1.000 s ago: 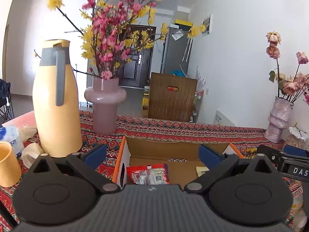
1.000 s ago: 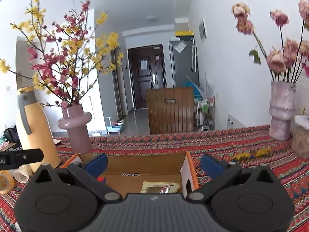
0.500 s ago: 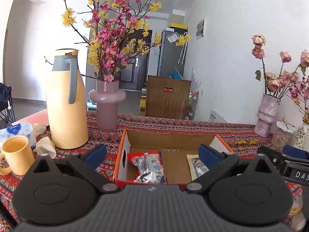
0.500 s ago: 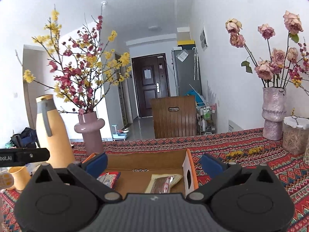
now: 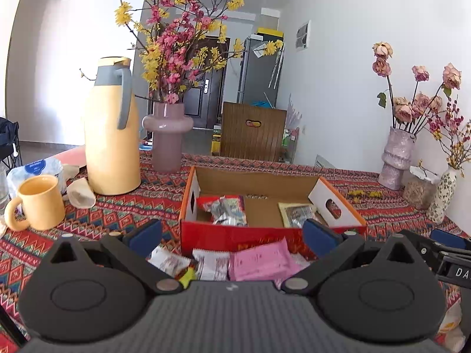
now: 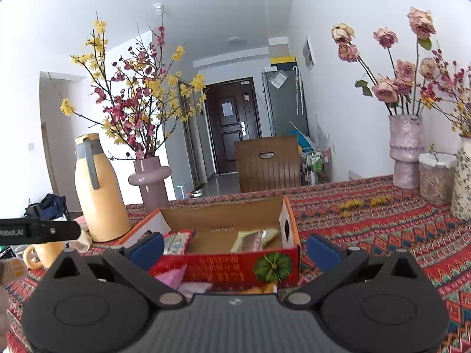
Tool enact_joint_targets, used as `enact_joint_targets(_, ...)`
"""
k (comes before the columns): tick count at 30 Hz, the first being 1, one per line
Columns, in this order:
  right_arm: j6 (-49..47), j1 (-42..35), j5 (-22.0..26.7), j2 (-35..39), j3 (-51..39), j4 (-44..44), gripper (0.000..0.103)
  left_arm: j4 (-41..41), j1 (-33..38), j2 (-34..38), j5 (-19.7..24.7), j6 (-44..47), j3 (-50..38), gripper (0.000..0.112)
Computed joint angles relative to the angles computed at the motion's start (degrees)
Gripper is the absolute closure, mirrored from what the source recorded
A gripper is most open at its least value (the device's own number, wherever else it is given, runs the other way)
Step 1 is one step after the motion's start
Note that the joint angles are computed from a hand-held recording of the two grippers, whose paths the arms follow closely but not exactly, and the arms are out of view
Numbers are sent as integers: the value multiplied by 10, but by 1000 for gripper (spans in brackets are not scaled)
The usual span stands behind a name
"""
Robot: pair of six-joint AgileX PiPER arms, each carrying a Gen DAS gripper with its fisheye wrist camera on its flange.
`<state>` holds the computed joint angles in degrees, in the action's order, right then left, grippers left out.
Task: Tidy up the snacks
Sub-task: 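Withdraw both tools from the box back over the snack pile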
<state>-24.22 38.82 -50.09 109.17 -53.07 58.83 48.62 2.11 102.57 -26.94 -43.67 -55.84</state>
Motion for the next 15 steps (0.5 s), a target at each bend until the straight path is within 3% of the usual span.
enact_joint_targets(15, 45, 78, -55, -8, 100, 57, 0, -23, 104, 4, -123, 129, 134, 9)
